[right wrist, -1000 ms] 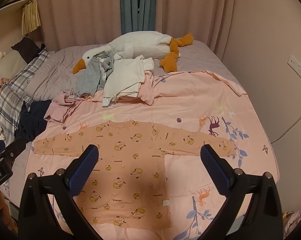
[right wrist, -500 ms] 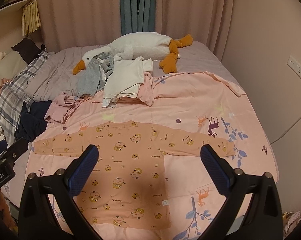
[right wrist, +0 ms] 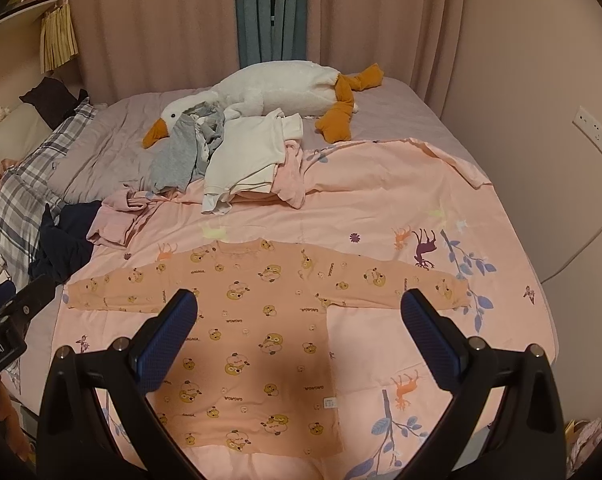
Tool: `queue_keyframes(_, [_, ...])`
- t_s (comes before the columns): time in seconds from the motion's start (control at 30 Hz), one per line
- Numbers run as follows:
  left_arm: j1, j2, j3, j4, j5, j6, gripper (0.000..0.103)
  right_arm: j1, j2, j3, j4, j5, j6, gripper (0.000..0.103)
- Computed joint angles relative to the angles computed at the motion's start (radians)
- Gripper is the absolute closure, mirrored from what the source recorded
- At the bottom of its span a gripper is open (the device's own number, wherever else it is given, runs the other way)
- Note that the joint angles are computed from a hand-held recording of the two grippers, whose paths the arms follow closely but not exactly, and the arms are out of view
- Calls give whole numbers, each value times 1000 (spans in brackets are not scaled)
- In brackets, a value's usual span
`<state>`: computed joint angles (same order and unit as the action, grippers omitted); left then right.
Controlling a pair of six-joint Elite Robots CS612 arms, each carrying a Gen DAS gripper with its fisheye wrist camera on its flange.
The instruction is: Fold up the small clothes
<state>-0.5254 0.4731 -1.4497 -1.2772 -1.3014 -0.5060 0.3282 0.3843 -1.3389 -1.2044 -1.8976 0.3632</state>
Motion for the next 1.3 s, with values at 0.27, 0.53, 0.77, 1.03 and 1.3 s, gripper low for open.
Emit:
queue_keyframes(0.27, [1, -3, 3, -1, -5, 18, 6, 0, 2, 2, -11, 26, -7, 1])
queue_keyframes(0.53, [3, -7, 13, -5, -6, 2, 6, 1, -5, 17, -19, 18, -26, 1])
queue_keyframes(0.77, [3, -6, 15, -5, -5, -7, 6, -6, -6, 25, -30, 39, -22, 1])
queue_keyframes(1.03, [9, -4, 16, 8, -30, 13, 6, 3, -2, 21, -20, 41, 7, 2])
queue_keyframes(1.3, [35, 2, 15, -4, -93, 17, 6, 18, -29, 66, 6, -3, 23, 2])
